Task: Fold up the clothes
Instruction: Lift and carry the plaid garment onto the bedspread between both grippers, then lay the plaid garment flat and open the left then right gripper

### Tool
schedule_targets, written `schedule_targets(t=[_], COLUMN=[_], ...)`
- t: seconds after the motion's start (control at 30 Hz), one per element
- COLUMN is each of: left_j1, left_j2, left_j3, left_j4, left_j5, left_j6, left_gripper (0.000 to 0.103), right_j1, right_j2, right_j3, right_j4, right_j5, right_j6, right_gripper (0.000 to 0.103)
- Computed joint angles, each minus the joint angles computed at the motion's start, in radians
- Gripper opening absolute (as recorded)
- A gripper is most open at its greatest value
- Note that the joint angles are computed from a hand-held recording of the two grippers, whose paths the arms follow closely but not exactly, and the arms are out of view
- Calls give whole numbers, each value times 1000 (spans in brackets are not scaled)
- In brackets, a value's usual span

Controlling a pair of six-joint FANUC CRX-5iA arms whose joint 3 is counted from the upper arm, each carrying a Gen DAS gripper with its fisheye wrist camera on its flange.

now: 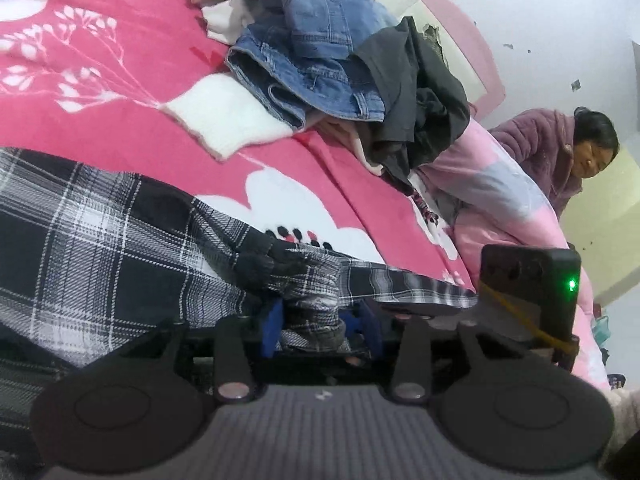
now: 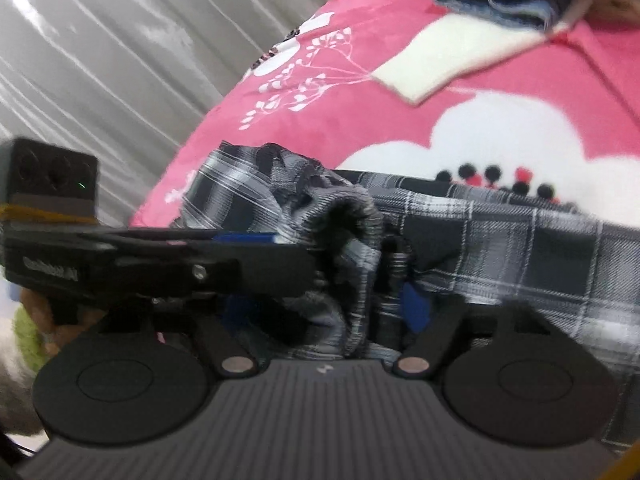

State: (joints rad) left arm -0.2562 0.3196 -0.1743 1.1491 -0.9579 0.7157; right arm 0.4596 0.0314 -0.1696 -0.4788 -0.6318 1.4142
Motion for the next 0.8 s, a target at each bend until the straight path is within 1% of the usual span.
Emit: schedule_targets(t=[0.03, 0.07, 0.1, 0.17, 0.2, 0.27, 0.33, 0.4, 0.47, 0.53, 0.6, 0.63, 0.7, 0.8], left_j1=[4, 8, 12, 28, 36, 56, 80, 107, 128, 137, 128, 119, 98, 72], left_j2=[-14, -29, -49, -103, -135, -206, -273, -315, -343, -353, -349, -348, -330, -315], left_j3=[-12, -26, -45, -86, -106, -145, -174, -177, -165, -138, -107, -101, -77, -68], left_j4=[11, 24, 36, 33, 18, -43, -128, -248, -384, -527, -625, -655, -697, -719], left_j5=[3, 6, 11, 21, 34, 84, 138, 178, 202, 208, 196, 197, 176, 147], left_j6=[-7, -14, -24, -25, -14, 22, 81, 174, 280, 389, 455, 462, 447, 405], left_gripper=[41, 40, 39, 39, 39, 39, 39, 39, 39, 39, 39, 39, 40, 40], right_j1=[18, 21, 24, 62, 88, 107, 100, 96, 98, 83, 72, 74, 82, 94], right_j2=[-4, -9, -14, -27, -38, -61, -93, -121, -147, -182, -226, -246, -293, -361], right_j3=[-9, -15, -21, -50, -70, -95, -113, -135, -161, -184, -218, -236, -286, -359], right_j4=[49, 57, 63, 157, 224, 282, 274, 290, 335, 338, 359, 392, 476, 603], right_j5=[10, 16, 22, 54, 75, 99, 115, 124, 128, 121, 116, 113, 106, 85], right_j6=[-33, -41, -47, -103, -141, -193, -219, -262, -330, -376, -442, -486, -577, -716], right_gripper=[41, 34, 31, 25, 24, 21, 20, 20, 19, 19, 19, 19, 19, 18])
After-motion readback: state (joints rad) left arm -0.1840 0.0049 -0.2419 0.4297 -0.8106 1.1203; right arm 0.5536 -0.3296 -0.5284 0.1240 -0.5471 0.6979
